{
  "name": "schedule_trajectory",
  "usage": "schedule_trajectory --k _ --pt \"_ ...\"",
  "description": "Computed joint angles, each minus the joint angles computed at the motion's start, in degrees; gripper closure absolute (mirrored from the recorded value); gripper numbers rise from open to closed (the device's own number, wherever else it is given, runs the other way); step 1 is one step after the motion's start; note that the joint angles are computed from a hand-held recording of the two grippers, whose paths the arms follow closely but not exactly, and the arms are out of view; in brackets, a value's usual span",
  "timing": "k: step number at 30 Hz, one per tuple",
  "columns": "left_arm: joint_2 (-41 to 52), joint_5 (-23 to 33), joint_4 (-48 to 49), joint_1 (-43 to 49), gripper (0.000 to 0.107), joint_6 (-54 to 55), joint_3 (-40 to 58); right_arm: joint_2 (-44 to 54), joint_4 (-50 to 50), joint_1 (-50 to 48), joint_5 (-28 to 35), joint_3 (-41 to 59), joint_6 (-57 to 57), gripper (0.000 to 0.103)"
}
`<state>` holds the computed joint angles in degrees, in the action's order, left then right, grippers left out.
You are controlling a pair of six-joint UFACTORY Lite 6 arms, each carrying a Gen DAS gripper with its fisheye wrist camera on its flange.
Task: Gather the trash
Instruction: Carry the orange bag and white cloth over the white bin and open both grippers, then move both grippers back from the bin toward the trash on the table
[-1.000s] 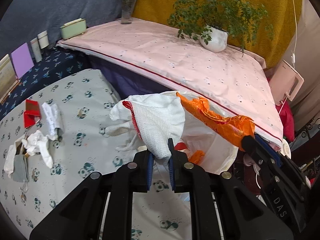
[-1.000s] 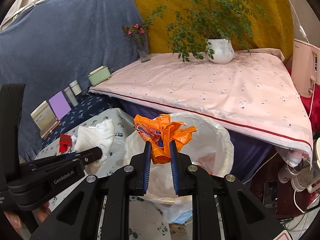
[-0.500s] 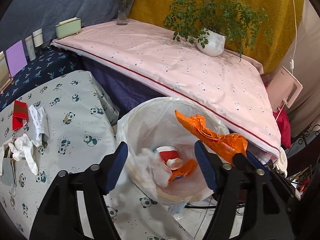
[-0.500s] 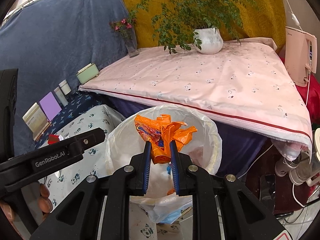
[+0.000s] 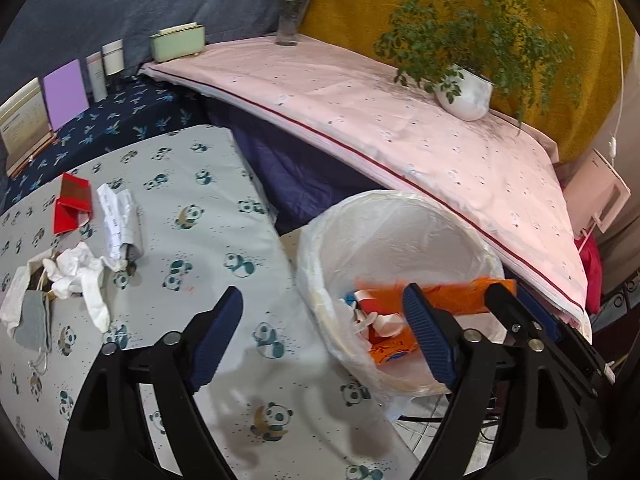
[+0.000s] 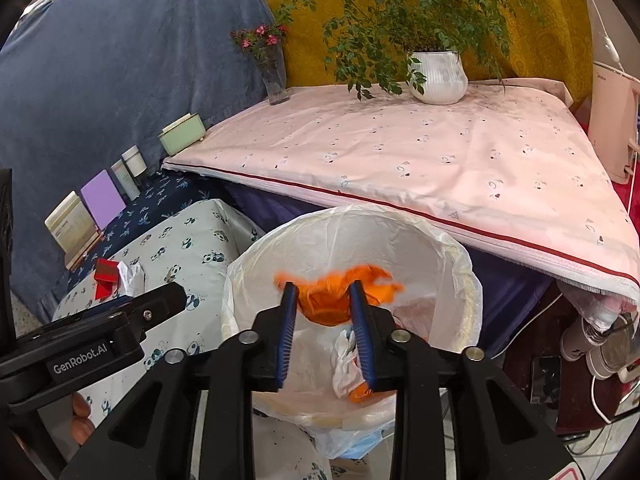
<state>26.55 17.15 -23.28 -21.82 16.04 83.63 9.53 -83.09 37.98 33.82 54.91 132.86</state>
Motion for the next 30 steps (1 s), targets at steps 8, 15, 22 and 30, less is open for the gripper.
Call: schedule_trajectory --k 8,15,22,30 --pt "-3.72 -1.49 -1.48 3.84 0.019 0.87 -5.00 2.00 2.78 3.08 1.95 5.08 -3.78 0.058" --pt "-7.98 -1.81 -6.90 9.29 0.018 6.88 -10.39 6.20 6.10 6.72 3.64 12.50 -8.99 0.052" --pt "-11.63 -1.11 -13.35 16.64 0.018 14.49 -14.91 12.36 9.46 10.67 5.01 21.96 -14.32 0.047" --pt "-14.64 -0.42 -19.83 25.54 0.018 23.34 -19.19 21.13 14.47 14.83 6.07 35.27 -21.99 0.039"
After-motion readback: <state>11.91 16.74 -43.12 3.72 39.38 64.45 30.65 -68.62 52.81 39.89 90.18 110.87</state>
